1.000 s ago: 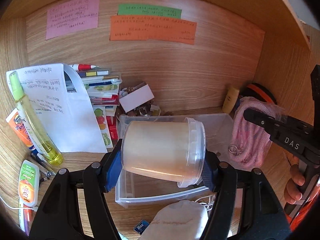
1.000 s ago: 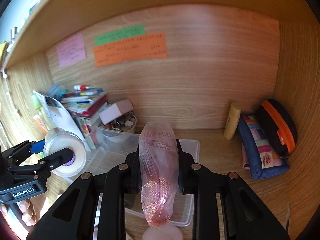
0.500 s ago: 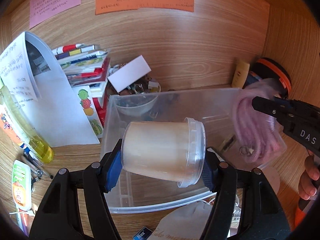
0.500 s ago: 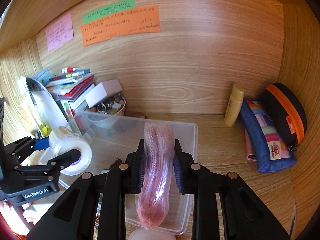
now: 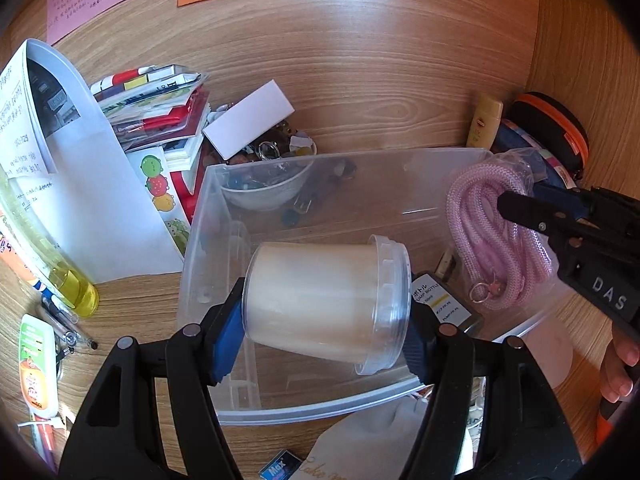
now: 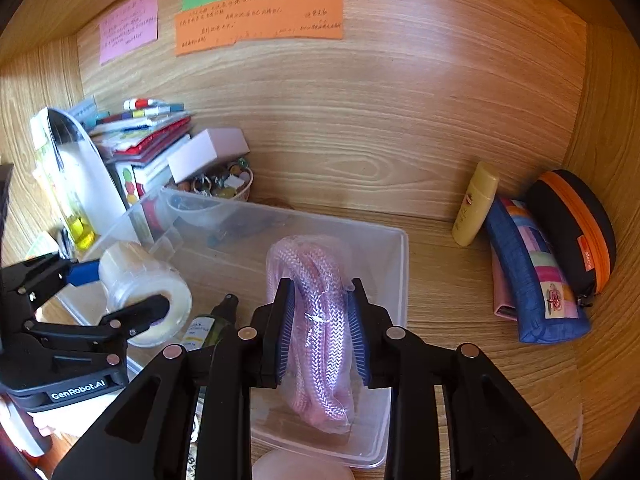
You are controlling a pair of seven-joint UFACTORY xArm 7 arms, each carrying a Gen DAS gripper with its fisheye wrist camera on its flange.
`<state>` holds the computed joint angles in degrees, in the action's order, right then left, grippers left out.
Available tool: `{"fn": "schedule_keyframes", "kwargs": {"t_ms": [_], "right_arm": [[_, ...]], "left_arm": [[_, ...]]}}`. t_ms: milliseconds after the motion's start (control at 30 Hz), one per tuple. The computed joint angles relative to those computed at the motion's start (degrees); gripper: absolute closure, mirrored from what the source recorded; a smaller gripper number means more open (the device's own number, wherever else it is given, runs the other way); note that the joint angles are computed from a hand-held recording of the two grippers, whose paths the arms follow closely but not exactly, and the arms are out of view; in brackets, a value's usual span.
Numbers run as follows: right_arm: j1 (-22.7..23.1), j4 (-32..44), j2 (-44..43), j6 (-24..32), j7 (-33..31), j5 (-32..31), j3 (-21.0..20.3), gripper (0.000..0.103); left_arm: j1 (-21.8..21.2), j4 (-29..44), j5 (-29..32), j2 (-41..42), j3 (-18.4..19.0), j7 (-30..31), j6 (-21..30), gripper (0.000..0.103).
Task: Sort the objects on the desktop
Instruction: 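Carry the cream tub and pink rope bag over the clear box, then lower and release the cream tub and pink rope bag into the box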
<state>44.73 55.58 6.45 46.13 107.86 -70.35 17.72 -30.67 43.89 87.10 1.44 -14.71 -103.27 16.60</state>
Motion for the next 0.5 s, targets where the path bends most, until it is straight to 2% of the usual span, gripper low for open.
{"fn": "schedule_keyframes", "kwargs": {"t_ms": [233, 333, 400, 467, 500], "right_arm": [[1.35, 2.03, 2.0, 3.05, -2.95, 1.05, -0.11, 0.076], [1.66, 1.9, 1.81, 2.6, -2.9, 0.45, -0.32, 0.067], [2.1, 2.01, 1.69, 3.53, -2.3, -0.36, -0.22, 0.057], [2.7, 2.23, 1.67, 5.19, -1.57, -1.44, 0.02, 0.043], [2.89, 2.22, 1.59, 5.68, -1.12, -2.0, 0.11, 0.041]], "left_arm": [[0.16, -0.02, -0.22, 0.13, 0.18, 0.09, -0.45, 0.036], [-0.12, -0.34, 0.36, -0.58, -0.08, -0.29, 0.71, 0.037], [-0.5, -0.99, 2.41, -2.11, -0.63, -2.29, 2.01, 0.037], [-0.67, -1.58, 3.94, -3.5, -1.13, -3.12, 2.08, 0.035], [-0.96, -1.88, 3.49, -4.07, -1.63, -2.72, 3.42, 0.035]]}}
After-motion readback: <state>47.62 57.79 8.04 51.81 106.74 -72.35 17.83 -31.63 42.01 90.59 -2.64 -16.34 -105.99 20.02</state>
